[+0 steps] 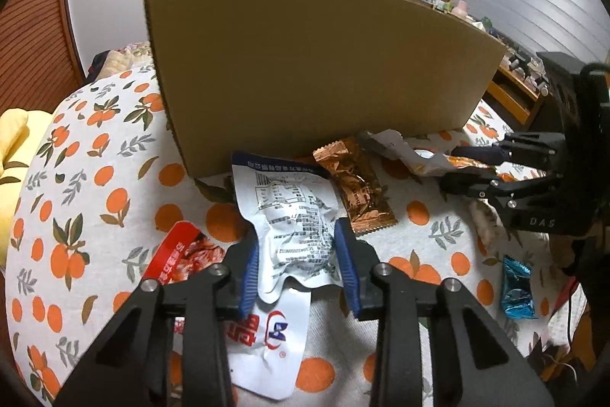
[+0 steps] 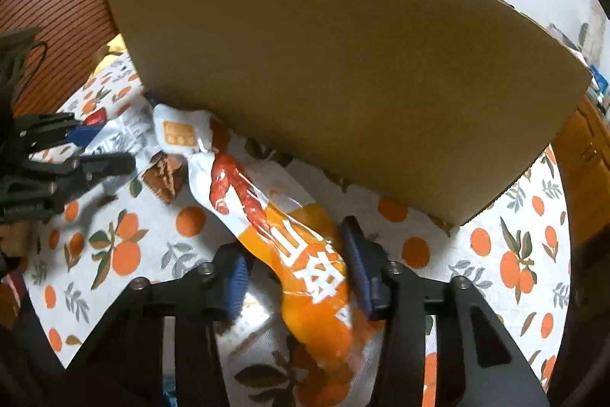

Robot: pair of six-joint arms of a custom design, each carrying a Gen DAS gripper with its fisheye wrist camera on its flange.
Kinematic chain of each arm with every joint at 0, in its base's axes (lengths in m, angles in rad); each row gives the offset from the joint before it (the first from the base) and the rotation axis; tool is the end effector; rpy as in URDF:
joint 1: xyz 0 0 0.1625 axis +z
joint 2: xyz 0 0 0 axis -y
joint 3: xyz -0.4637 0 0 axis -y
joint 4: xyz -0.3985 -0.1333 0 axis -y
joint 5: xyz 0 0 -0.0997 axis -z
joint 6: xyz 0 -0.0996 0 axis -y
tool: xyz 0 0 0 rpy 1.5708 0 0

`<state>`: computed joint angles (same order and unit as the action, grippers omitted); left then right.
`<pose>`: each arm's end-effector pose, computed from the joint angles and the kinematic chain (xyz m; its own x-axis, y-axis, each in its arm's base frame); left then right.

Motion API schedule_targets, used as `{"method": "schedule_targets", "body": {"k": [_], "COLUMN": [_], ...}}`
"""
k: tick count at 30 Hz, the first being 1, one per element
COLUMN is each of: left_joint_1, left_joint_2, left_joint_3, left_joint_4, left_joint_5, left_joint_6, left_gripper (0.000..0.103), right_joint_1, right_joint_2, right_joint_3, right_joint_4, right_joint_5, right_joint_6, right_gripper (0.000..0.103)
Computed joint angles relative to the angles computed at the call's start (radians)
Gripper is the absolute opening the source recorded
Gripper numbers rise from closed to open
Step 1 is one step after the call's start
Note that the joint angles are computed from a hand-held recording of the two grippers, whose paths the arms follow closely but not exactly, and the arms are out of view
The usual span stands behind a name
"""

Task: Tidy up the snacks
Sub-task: 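Grasp the white packet with the left gripper while the right grasps the orange chicken-feet bag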

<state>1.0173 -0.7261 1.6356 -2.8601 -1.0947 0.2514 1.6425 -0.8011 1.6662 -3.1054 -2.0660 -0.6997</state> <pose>-0.2246 -0.7039 0.1106 -0.6974 0.5091 -0.5045 0.6832 0.6850 -0.2532 0.1369 -0.7057 0.1853 -0.6514 -0.3269 0.6847 -0.6218 0.7472 -0.2348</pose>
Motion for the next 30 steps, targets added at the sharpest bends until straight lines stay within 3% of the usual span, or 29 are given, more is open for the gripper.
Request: {"method": "schedule_targets", "body": {"k": [10, 30], "left_joint_1": [-0.001, -0.070], "left_joint_2": [-0.040, -0.082], "left_joint_3": [0.045, 0.146], "left_joint_4": [-0.026, -0.178], "left_joint_5": [-0.061, -0.036], "left_joint_6": [-0.024, 0.018], "left_gripper": [0.019, 0.018], "right_joint_1": [0.005, 0.004], "right_joint_2": [-0.014, -0.080], "right_joint_3": [0.042, 0.167], "right_joint_4": [-0.038, -0.208], "right_joint_5": [0.020, 0.079], "right_joint_6": [-0.014, -0.033], "right_gripper": [0.030, 0.029]}}
